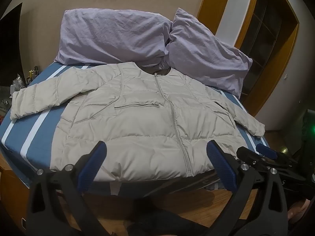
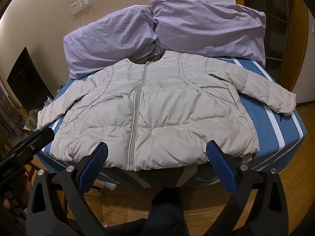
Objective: Fold large clothes
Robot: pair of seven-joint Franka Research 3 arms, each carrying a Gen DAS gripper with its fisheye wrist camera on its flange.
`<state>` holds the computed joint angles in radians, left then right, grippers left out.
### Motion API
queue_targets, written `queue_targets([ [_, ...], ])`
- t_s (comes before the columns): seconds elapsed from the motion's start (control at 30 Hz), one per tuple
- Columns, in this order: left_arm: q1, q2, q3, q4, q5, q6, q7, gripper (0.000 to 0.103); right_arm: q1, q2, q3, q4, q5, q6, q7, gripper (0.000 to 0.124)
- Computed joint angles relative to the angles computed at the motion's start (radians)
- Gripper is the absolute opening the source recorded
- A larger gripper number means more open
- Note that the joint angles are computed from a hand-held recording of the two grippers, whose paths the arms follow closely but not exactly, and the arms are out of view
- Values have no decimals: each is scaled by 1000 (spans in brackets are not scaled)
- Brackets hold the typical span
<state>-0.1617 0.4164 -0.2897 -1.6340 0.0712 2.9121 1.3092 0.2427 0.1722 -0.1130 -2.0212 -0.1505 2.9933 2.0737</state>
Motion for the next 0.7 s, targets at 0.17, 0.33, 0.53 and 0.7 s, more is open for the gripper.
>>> queue_targets([
  [0.17,19,7,-14,2,-15,1,21,101,1,1,-1,1,-1,-2,1,101],
  [0.33,-6,-11,8,-17,8,2,-11,101,2,2,-1,2,-2,-1,3,101],
  [0.53,-7,-11,9,-15,13,-2,-16,101,3,3,-3,4,-5,-4,6,101],
  [0.7,1,-8,2,-18,8,3,-8,101,3,5,-2,7,-4,-6,5,101],
])
